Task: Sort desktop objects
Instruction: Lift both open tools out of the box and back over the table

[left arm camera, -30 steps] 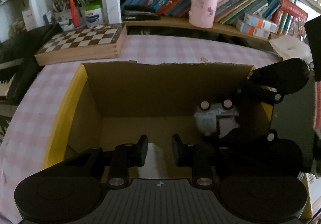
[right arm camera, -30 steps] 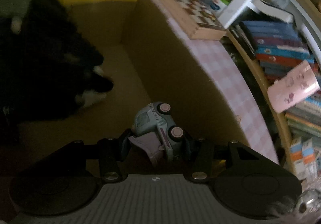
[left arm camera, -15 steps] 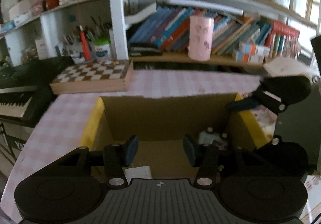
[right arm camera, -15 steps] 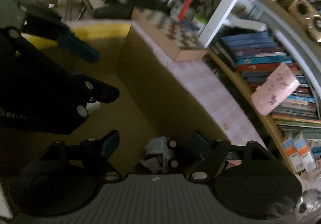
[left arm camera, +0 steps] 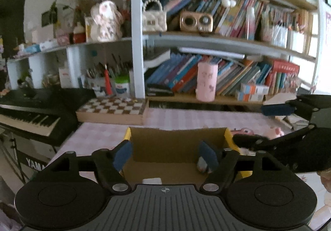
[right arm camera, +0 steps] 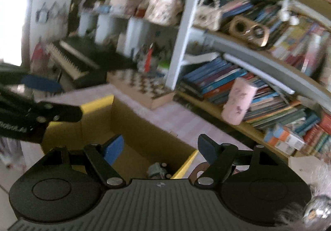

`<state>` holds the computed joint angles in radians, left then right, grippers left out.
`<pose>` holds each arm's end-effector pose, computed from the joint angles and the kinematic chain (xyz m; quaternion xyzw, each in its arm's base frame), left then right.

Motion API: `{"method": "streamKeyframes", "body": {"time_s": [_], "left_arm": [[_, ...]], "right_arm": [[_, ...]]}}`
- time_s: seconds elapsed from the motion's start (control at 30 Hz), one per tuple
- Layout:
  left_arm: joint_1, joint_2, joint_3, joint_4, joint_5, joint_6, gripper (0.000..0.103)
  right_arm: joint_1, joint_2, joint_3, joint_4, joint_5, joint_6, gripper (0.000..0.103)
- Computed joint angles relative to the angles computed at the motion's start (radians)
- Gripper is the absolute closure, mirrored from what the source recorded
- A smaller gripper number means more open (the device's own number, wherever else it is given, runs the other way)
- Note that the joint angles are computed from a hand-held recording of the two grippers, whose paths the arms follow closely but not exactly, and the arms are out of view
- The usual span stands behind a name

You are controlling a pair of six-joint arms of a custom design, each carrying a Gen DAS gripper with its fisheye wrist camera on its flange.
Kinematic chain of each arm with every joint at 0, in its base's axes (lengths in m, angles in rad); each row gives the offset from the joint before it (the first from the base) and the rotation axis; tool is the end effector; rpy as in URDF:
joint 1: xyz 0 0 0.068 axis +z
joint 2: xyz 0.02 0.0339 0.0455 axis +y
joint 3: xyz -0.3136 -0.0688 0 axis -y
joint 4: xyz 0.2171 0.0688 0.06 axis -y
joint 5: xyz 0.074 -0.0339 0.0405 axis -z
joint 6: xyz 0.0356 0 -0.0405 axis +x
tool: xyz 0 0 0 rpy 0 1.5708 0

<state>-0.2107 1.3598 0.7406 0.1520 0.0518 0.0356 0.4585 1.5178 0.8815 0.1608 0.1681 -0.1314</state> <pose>0.2575 -0.0570 0.2937 0.1180 0.8432 -0.0678 0.5201 0.2812 0.1322 0.2960 -0.2055 0.8267 0.0138 0.5236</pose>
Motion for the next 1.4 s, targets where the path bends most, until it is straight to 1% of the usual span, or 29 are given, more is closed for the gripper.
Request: {"method": "streamKeyframes", "body": {"time_s": [0.13, 0.23, 0.4, 0.53, 0.77, 0.9, 1.0, 1.1, 1.23, 1.33, 1.37, 1.4], "left_arm": [[-0.018, -0.113, -0.054, -0.017, -0.053, 0.032, 0.019], [-0.029, -0.196, -0.096, -0.033, -0.085, 0.047, 0.017], [-0.038, -0.327, -0.147, -0.102, -0.109, 0.03, 0.016], [-0.052, -0.423, -0.182, -0.163, -0.127, 0.0, 0.015], [-0.125, -0.601, -0.231, -0.285, -0.192, -0.101, 0.015], [-0.221, -0.679, -0.256, -0.364, -0.286, -0.167, 0.015], [-0.311, -0.723, -0.272, -0.425, -0.37, -0.222, 0.015], [-0.425, -0.75, -0.285, -0.491, -0.462, -0.288, 0.015], [-0.689, -0.768, -0.294, -0.612, -0.665, -0.452, 0.015], [-0.976, -0.729, -0.296, -0.743, -0.877, -0.69, 0.015], [-1.081, -0.697, -0.299, -0.799, -0.946, -0.803, 0.015], [-1.145, -0.67, -0.297, -0.843, -0.983, -0.882, 0.015]], "right_arm": [[0.047, -0.121, -0.076, 0.011, 0.082, 0.087, 0.026], [0.09, -0.204, -0.13, -0.001, 0.153, 0.149, 0.026], [0.188, -0.326, -0.217, -0.04, 0.291, 0.265, 0.026], [0.3, -0.412, -0.274, -0.101, 0.431, 0.38, 0.026], [0.549, -0.503, -0.322, -0.308, 0.687, 0.633, 0.026], [0.704, -0.506, -0.327, -0.466, 0.813, 0.846, 0.026], [0.818, -0.474, -0.317, -0.613, 0.891, 1.04, 0.026], [0.928, -0.421, -0.296, -0.788, 0.948, 1.266, 0.026], [1.073, -0.318, -0.273, -1.041, 0.979, 1.615, 0.026], [1.161, -0.241, -0.269, -1.178, 0.959, 1.832, 0.026], [1.187, -0.215, -0.269, -1.217, 0.953, 1.897, 0.026], [1.214, -0.191, -0.27, -1.255, 0.949, 1.963, 0.026]]}}
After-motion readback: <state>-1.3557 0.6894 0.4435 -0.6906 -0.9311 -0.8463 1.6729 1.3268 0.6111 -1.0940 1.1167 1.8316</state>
